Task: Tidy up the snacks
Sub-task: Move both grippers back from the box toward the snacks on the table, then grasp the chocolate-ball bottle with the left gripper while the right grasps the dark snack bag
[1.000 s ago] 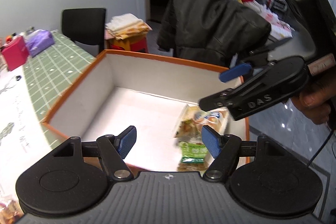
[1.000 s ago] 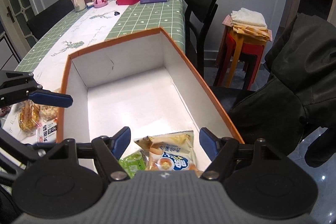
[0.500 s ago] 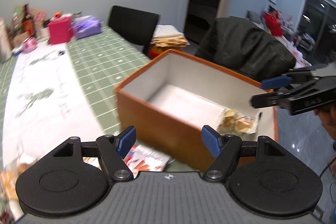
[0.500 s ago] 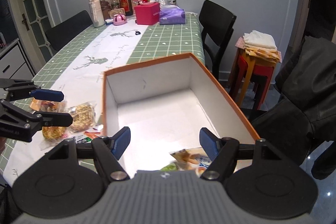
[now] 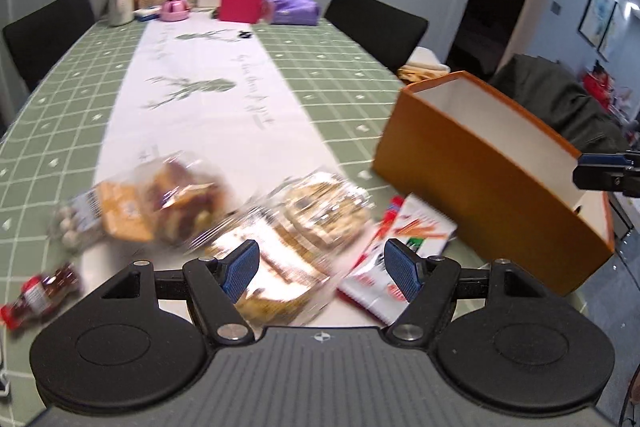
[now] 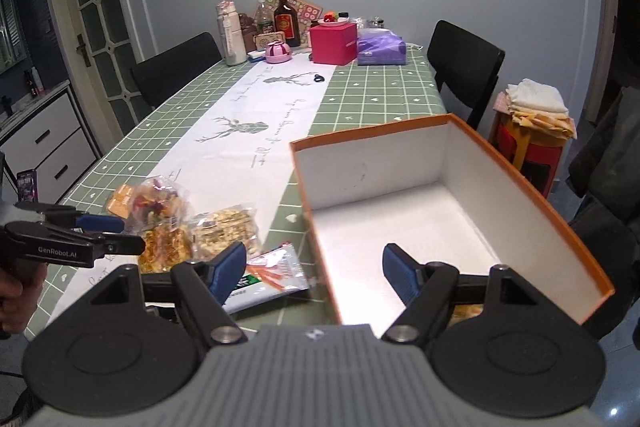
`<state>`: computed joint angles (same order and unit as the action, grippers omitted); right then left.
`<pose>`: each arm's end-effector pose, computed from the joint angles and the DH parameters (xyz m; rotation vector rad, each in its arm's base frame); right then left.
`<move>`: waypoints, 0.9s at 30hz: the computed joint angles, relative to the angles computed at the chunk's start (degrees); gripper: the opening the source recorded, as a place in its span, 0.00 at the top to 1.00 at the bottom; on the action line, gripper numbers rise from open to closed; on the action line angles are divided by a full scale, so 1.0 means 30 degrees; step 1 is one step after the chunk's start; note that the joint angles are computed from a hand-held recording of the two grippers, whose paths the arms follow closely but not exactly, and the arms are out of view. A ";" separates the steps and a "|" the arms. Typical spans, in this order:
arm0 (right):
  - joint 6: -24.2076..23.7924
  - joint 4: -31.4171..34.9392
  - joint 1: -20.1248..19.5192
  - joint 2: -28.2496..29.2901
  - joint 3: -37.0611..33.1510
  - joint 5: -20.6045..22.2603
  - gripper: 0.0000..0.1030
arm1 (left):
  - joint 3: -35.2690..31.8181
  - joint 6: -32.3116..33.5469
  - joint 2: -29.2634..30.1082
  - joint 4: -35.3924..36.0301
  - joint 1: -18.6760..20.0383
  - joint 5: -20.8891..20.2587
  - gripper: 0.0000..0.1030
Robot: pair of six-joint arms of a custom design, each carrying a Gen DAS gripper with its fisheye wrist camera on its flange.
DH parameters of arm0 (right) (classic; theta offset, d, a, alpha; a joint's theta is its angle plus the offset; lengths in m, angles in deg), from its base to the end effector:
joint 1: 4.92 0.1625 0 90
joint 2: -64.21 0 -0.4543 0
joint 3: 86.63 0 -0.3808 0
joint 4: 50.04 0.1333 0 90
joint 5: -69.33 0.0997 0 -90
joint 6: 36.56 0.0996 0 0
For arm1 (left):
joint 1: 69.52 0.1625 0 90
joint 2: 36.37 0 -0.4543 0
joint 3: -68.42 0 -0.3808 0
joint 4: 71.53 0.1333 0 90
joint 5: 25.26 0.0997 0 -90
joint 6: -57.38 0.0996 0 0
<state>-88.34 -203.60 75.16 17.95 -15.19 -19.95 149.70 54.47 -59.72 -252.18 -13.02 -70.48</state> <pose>-0.0051 -0.8099 0.3125 0.9675 -2.5133 0.8134 -0.2395 -0.7305 0.0143 0.3525 2.3875 -0.9765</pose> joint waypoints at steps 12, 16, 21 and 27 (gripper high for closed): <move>0.0541 -0.3257 0.0123 0.0038 0.3486 0.0326 0.28 | 0.3190 -0.2464 -0.1304 -0.1144 0.0582 0.1171 0.19; 0.0076 -0.4921 0.0208 0.0515 0.4328 -0.0630 0.28 | 0.3523 -0.2771 -0.1337 -0.1292 0.0773 0.1352 0.19; -0.0528 -0.5223 0.0176 0.0860 0.5093 -0.1250 0.28 | 0.3728 -0.2398 -0.1207 -0.2236 0.0766 0.2568 0.19; -0.0765 -0.4850 0.0115 0.1386 0.5660 -0.1657 0.21 | 0.4522 -0.2648 -0.1719 -0.3018 0.0926 0.3410 0.19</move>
